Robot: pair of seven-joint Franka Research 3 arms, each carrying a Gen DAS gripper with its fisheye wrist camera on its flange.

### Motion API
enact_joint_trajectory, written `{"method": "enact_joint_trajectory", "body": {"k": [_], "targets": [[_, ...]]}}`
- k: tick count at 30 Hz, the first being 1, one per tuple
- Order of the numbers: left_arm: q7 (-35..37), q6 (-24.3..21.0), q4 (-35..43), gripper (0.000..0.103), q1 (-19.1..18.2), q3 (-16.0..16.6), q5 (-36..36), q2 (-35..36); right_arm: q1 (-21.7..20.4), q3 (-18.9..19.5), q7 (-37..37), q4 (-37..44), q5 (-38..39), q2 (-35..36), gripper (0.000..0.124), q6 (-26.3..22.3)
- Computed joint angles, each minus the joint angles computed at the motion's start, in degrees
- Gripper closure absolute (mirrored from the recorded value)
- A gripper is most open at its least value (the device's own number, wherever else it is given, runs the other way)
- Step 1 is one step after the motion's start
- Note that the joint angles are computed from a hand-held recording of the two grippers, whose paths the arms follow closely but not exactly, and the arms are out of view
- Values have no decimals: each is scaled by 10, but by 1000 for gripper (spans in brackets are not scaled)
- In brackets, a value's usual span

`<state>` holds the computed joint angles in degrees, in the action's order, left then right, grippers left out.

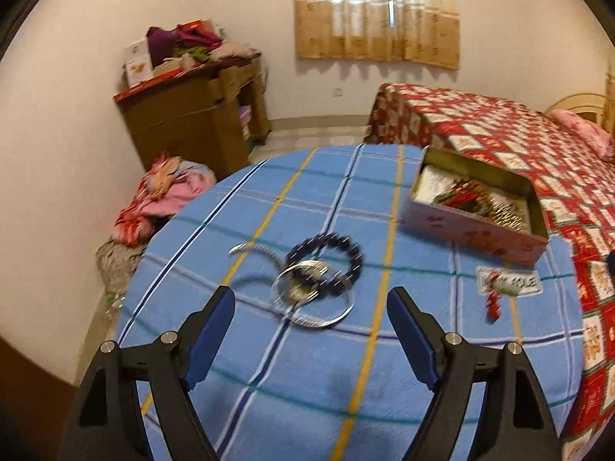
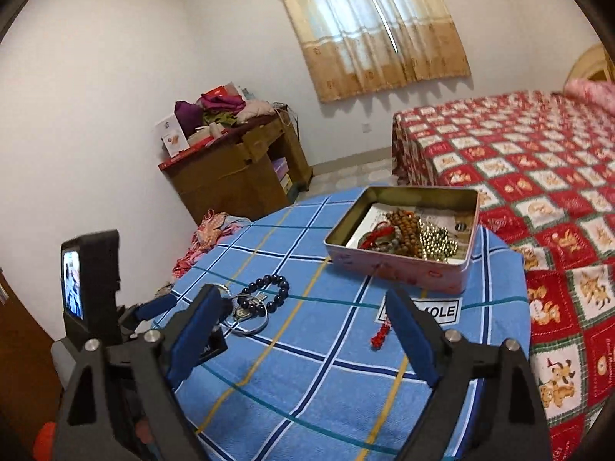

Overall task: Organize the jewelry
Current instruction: 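Grasp the silver bangle with the right gripper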

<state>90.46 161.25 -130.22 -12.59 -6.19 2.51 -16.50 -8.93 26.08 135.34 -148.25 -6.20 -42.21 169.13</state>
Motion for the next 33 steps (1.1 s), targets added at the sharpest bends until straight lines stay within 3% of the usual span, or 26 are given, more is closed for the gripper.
{"method": "enact_joint_trajectory", "body": {"k": [4, 7, 10, 12, 14, 15, 18, 23, 28, 33], "targets": [[13, 42, -55, 22, -3, 28, -21, -31, -123, 118, 71, 4, -68, -78, 21, -46], [37, 40, -79, 22, -11, 61, -50, -38, -142, 146, 71, 10, -112, -85, 21, -69], [57, 28, -85, 22, -16, 80, -81, -34, -110, 128, 59, 16, -124, -45, 28, -70], [74, 23, -81, 22, -22, 87, -104, -29, -78, 103, 47, 19, -123, -11, 46, -64], [104, 21, -72, 22, -40, 101, -146, -23, -25, 58, 22, 21, -109, 32, 78, -57], [126, 19, -64, 22, -55, 111, -178, -17, -2, 38, 12, 21, -102, 47, 82, -55], [156, 13, -44, 22, -55, 107, -222, 2, 49, -7, -12, 18, -83, 77, 82, -33], [141, 12, -24, 22, -10, 74, -226, 25, 125, -77, -87, 62, -33, 170, 82, -8], [139, 4, -27, 22, 18, 69, -221, 20, 247, -168, -264, 152, 57, 291, 82, -22], [156, -4, -19, 22, 28, 80, -237, 23, 256, -173, -311, 231, 54, 375, 82, -56]]}}
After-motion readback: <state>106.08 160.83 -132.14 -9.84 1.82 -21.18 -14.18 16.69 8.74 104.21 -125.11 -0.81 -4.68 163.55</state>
